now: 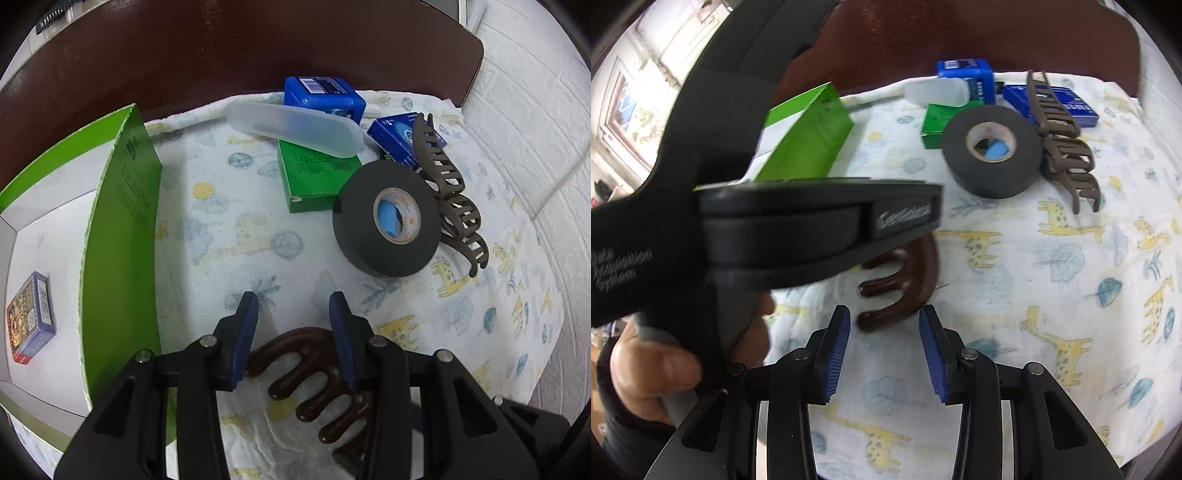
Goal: Organize rigid objects
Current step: 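Move the right gripper back to the brown wooden comb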
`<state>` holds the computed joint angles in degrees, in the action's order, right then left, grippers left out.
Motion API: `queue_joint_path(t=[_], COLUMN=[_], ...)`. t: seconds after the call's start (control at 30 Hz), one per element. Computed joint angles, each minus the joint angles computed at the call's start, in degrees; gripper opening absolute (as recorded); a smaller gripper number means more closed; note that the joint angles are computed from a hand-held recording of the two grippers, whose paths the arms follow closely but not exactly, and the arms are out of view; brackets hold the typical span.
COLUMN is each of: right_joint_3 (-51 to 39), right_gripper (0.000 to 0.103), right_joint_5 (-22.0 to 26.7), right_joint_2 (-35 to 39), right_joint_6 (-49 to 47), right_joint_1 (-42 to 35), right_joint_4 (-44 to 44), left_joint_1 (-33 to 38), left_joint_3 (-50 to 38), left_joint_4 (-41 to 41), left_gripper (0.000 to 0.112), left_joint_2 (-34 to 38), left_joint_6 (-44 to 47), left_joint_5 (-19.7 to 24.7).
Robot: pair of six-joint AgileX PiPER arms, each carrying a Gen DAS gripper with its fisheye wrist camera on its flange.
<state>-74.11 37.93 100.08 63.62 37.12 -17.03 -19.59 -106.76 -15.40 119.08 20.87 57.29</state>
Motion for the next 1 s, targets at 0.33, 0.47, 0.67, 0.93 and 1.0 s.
queue_joint_path(t=[0.33, 0.47, 0.67, 0.93, 1.0], right_joint_3=[12.07, 19.71, 20.55, 15.36, 14.66], right_gripper=[0.041, 0.041, 0.041, 0.041, 0.041], right_joint_5=[6.38, -4.64, -11.52, -10.77, -10.49], right_joint_2=[-9.96, -16.57, -17.05, -12.33, -10.60], right_joint_6=[15.43, 6.31, -18.91, -38.24, -39.04], right_joint_1=[-4.27, -9.39, -16.07, -18.17, -18.33], right_joint_4=[-13.73, -4.33, 13.40, 22.64, 23.26], left_joint_1=[2.84, 5.30, 3.50, -1.25, -2.24], left_joint_3=[13.64, 16.87, 21.86, 25.54, 25.31], left_joint_4=[-4.42, -8.90, -12.45, -12.48, -11.15], left_gripper=[0.038, 0.038, 0.038, 0.036, 0.036], left_joint_2=[-8.63, -11.61, -15.99, -16.80, -16.63], left_joint_6=[5.94, 5.44, 8.25, 7.41, 5.50], left_joint_5=[-1.55, -0.33, 2.14, 2.60, 0.95])
